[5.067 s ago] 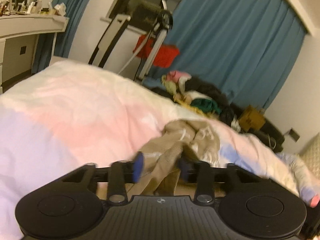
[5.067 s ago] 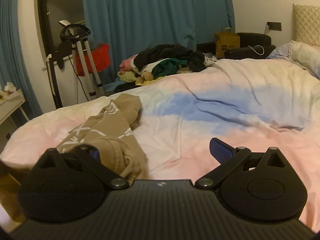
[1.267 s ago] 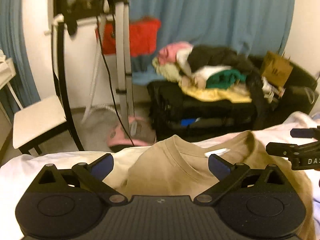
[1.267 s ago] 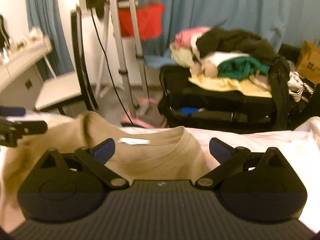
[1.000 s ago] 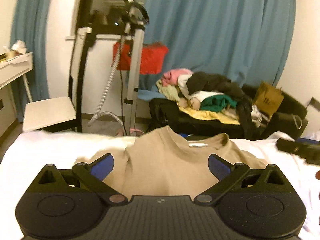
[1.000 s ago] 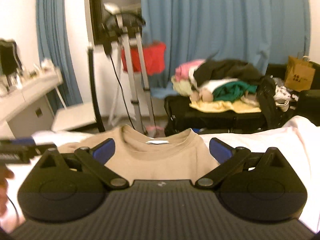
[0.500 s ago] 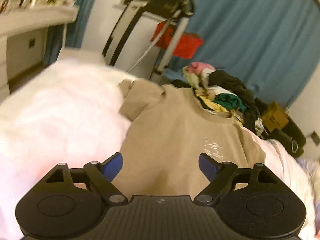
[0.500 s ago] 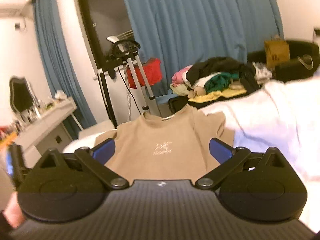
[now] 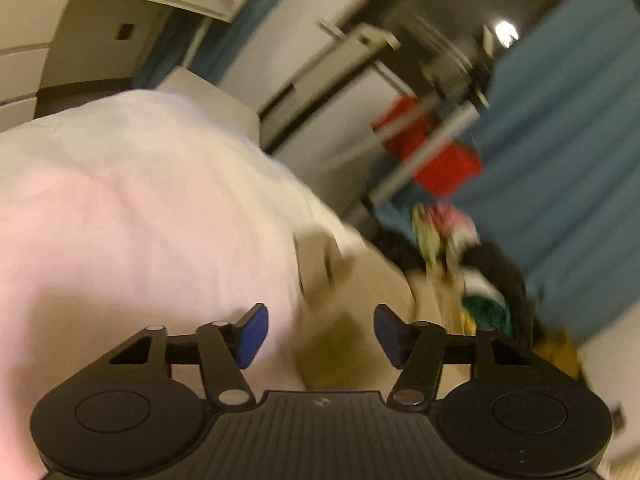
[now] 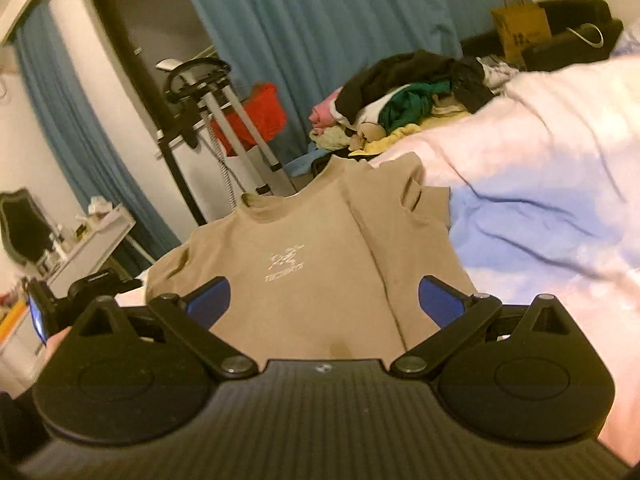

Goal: Fold clothes
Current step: 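Grasp the shirt's side edge with the left gripper and fold it over the body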

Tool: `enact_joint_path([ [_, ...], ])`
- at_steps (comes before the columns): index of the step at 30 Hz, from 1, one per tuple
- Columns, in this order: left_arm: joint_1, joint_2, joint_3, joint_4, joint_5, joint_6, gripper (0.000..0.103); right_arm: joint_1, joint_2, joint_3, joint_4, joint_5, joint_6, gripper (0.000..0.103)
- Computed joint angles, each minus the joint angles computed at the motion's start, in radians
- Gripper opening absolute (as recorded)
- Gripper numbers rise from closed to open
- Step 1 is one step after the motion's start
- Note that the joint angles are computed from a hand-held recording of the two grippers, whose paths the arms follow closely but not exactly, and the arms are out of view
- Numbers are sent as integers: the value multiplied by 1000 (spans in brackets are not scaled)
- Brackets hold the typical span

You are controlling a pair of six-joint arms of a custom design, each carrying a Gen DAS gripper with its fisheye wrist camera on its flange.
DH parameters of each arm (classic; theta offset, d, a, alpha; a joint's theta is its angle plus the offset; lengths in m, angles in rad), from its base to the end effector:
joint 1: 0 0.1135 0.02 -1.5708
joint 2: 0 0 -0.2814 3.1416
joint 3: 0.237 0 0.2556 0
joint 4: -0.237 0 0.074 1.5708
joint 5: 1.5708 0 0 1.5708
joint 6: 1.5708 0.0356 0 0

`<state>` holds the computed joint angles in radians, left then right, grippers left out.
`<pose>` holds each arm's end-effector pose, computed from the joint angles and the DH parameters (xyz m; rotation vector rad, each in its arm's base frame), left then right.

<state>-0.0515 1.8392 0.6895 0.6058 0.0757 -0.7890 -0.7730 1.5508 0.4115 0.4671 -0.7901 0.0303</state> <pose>0.3441 -0.0204 0.1259 -0.7380 2.0382 -0.5735 0.1968 -0.1567 0.1326 0.4141 2.0092 0.4295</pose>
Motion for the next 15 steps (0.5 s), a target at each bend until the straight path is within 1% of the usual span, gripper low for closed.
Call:
enact_joint_path([
  [1,19,45,36,10,10,-19,43,17,44,16,26,23,17,102],
  [2,38,90,76,13,23,-38,39,31,91,36,47,40,33,102],
  [3,51,132,115,17,35,-52,32,45,136,57,65,54,49,102],
  [4,56,165,149,16,42,-47,28,61,176,78,75,71,66,102],
  [5,56,190,186,-3,45,-18,28,73,207,99,72,82,79,102],
  [7,41,219,271,-85,50,87,28,88,258,138,49,80,102,102],
  [8,42,239,298,-78,69,124,28,95,275,153,35,71,112,102],
  [9,45,251,338,-115,107,152,28,104,284,163,26,65,116,102],
  [10,38,254,372,-174,125,183,28,113,285,166,21,66,111,102],
  [11,30,254,404,-234,135,217,24,122,284,167,15,68,102,102],
  [12,16,248,429,-282,108,270,5,131,279,168,9,73,94,102],
  [14,-3,232,485,-377,51,374,4,142,268,158,20,90,90,102],
  [15,-7,224,520,-433,19,402,4,142,263,158,18,96,86,102],
])
